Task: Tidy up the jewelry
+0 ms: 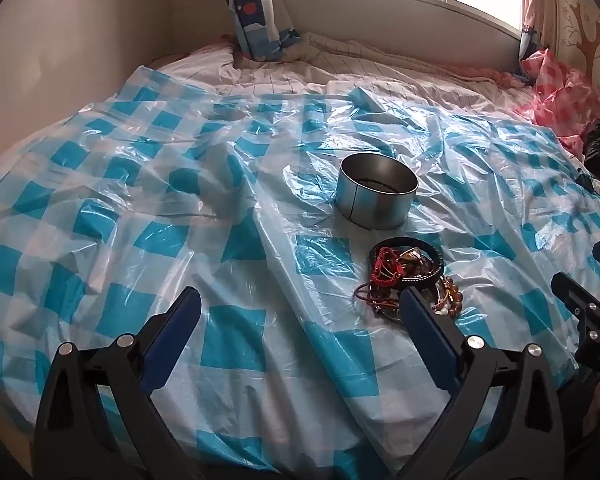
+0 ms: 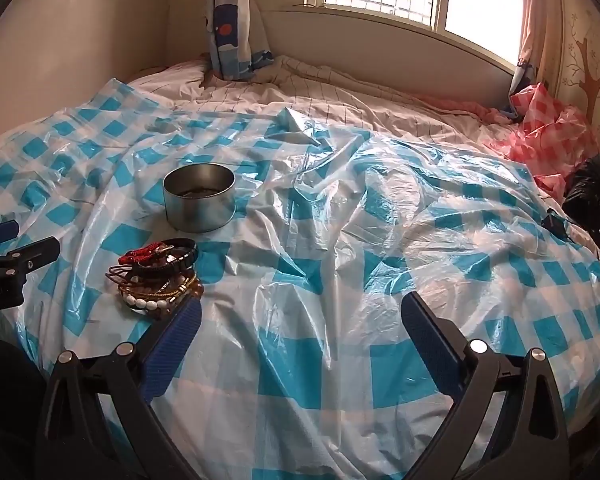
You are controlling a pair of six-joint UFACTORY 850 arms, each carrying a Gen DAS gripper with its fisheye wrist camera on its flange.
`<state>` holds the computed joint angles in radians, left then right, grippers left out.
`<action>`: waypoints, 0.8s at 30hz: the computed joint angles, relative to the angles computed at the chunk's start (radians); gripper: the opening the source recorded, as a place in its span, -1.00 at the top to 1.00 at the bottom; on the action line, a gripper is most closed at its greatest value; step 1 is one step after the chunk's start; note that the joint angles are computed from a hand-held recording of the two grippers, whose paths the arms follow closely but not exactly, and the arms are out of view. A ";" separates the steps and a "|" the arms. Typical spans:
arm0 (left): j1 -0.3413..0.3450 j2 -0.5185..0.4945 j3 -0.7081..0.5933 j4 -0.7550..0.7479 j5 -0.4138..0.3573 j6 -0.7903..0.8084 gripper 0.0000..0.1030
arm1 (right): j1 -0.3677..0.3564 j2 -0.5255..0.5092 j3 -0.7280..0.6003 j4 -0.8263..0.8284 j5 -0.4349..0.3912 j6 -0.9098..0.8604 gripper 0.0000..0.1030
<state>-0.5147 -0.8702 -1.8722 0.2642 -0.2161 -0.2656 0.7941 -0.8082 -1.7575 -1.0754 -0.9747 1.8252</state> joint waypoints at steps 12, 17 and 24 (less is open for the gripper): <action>-0.002 -0.003 0.000 0.012 -0.006 -0.005 -0.85 | -0.002 0.004 0.006 0.002 0.003 -0.002 -0.86; -0.001 -0.004 -0.003 0.006 -0.006 0.003 -0.85 | -0.002 0.005 0.007 0.003 0.003 -0.004 -0.86; -0.002 -0.004 -0.003 0.014 -0.007 -0.007 -0.85 | -0.002 0.006 0.010 -0.001 0.004 0.001 -0.86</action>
<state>-0.5170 -0.8744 -1.8748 0.2785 -0.2235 -0.2723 0.7919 -0.8025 -1.7480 -1.0763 -0.9703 1.8263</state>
